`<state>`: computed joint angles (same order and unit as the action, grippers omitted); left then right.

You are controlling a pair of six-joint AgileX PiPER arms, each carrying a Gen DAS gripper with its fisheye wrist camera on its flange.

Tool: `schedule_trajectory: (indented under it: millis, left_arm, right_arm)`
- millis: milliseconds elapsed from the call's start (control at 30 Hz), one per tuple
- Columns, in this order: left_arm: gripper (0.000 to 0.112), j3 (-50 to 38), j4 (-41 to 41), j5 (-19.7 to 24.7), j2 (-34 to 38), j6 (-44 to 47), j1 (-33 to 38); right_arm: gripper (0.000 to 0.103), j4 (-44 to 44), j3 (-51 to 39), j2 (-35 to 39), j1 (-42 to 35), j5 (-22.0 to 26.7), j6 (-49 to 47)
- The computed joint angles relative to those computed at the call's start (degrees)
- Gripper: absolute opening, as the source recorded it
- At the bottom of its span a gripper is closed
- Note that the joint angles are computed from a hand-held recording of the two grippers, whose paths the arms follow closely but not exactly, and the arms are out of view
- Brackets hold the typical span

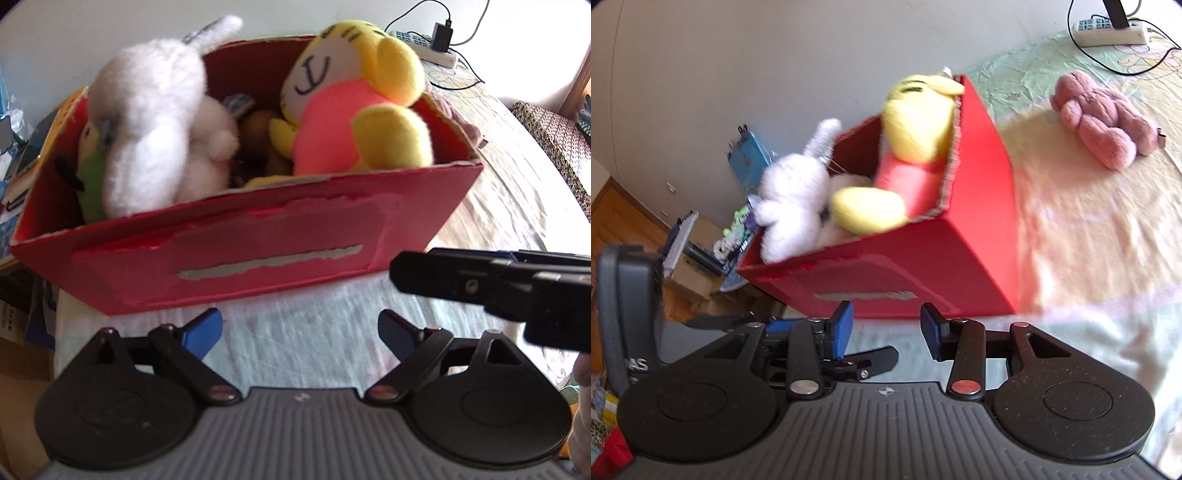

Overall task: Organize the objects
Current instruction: 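Withdraw the right gripper from the box toward the pink teddy bear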

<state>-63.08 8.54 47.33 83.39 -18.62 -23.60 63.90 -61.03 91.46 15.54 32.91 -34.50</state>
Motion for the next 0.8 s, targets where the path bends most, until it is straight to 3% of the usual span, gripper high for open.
schedule_trajectory:
  millis: [200, 800]
  left_arm:
    - [0.091, -4.61, 1.52, 2.93, 5.00, -5.18, -7.04]
    - [0.088, -30.07, -0.44, 7.80, 26.16, -8.22, -20.20]
  right_arm:
    - [0.048, -5.11, -1.28, 1.56, -7.27, 7.33, 3.41]
    - [0.049, -8.55, -6.40, 7.24, -29.05, 19.65, -3.69]
